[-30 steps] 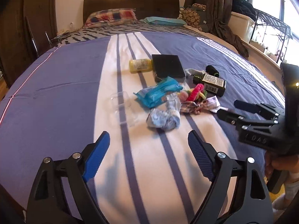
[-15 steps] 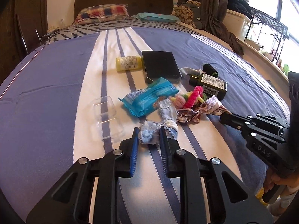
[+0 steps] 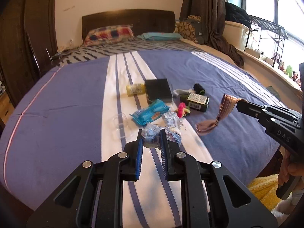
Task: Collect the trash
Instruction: 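Lift both held items and lower them over the black trash bin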
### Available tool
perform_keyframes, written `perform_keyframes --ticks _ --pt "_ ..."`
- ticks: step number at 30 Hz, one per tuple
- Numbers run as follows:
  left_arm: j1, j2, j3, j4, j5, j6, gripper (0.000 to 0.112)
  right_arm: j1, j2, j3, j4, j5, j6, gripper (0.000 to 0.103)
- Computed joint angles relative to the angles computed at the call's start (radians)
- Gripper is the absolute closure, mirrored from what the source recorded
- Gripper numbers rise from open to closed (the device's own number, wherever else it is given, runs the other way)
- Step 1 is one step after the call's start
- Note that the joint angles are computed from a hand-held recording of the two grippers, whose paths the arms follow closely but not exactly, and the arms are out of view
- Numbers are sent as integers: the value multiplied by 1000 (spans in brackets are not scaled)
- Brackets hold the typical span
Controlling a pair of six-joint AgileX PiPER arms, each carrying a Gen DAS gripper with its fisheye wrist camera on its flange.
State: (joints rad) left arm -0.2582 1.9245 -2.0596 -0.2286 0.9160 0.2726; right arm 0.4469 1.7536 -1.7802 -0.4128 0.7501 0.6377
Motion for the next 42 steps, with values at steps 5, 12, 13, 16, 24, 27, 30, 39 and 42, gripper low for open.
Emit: perform_keyframes --ticks 5,12,13,16,24,27,30,39,42 --pt "-5 -150 145 5 -49 0 97 53 -88 41 -84 20 54 101" --pt "-35 -345 326 21 -93 13 97 168 -248 158 -253 73 197 101" --pt "-37 -363 342 18 -96 17 97 185 -269 176 -268 83 214 101" --pt "-50 -438 415 16 -108 22 97 232 -323 226 -303 108 254 101" --pt "-64 -575 580 -9 -129 37 97 390 -444 348 -419 206 394 101" --pt "-69 -617 647 -17 -132 43 97 429 -474 392 -426 221 427 101" --pt "-69 -644 706 -30 -133 49 97 455 -501 451 -413 223 458 101" --pt "-68 -634 855 -66 -138 82 97 422 -510 632 -269 125 493 101" --pt "-87 -609 905 -53 -162 82 97 401 -494 684 -216 81 488 101"
